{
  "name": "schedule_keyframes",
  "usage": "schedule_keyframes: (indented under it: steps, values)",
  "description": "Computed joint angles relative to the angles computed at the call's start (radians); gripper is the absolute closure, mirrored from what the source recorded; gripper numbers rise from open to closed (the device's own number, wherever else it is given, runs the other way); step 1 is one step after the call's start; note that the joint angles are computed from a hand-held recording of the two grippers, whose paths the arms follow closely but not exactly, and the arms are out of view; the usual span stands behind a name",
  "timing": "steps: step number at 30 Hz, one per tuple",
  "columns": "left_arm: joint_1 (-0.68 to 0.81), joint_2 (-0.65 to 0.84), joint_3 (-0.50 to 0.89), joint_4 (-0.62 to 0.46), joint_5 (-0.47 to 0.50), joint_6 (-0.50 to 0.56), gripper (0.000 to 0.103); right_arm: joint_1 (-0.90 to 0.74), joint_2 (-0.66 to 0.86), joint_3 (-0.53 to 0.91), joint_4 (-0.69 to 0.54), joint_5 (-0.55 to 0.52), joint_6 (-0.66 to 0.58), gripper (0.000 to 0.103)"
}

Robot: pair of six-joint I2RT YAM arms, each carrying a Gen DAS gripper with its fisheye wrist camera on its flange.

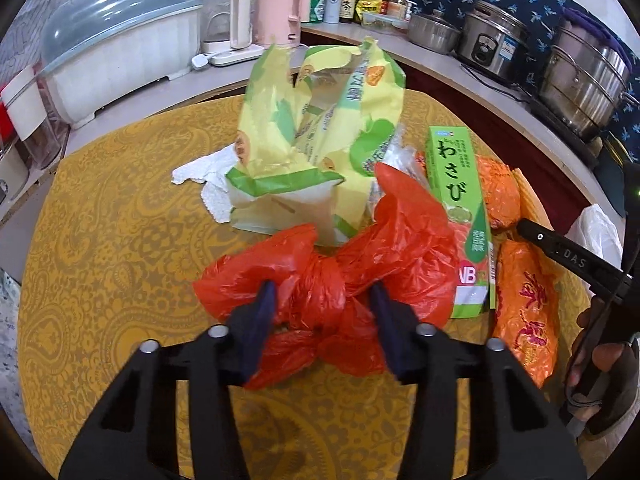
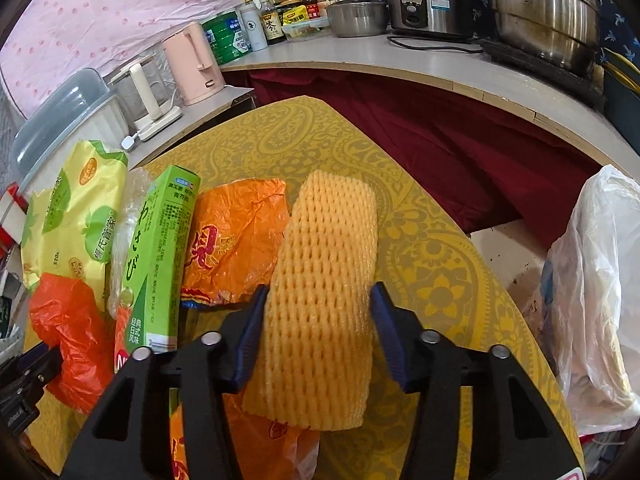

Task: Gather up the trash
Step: 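Grasp the orange foam net with the right tool while the left tool grasps the red bag, then lift the foam net and red bag and carry both over the bin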

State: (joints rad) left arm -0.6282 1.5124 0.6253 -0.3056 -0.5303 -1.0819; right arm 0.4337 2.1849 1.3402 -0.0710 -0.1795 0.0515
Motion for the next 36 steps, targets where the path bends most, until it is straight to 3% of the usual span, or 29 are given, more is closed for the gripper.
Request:
schedule_keyframes:
  steps: [1,5,12,22,28,36]
  values:
    - [-0.007,0.002,0.006,-0.004,-0.003,0.004,0.072,-0.002,-0.001,-0.002,-0.006,-0.008,-0.002,0.068]
    - [-0.041,0.006,0.032,-0.047,-0.016,-0.026,0.080,-0.012,-0.032,-0.040,0.000,-0.018,-0.009,0.075]
    - [-0.137,-0.057,0.081,-0.182,-0.074,-0.128,0.086,-0.062,-0.182,-0.157,0.041,-0.058,-0.018,0.079]
    - [-0.286,-0.055,0.292,-0.406,-0.206,-0.215,0.086,-0.158,-0.420,-0.275,0.037,-0.135,-0.036,0.079]
    - [-0.338,0.036,0.466,-0.453,-0.248,-0.172,0.086,-0.249,-0.533,-0.321,0.008,-0.194,-0.058,0.079]
    - [-0.364,0.216,0.717,-0.434,-0.250,-0.049,0.086,-0.403,-0.607,-0.342,-0.023,-0.269,-0.099,0.079]
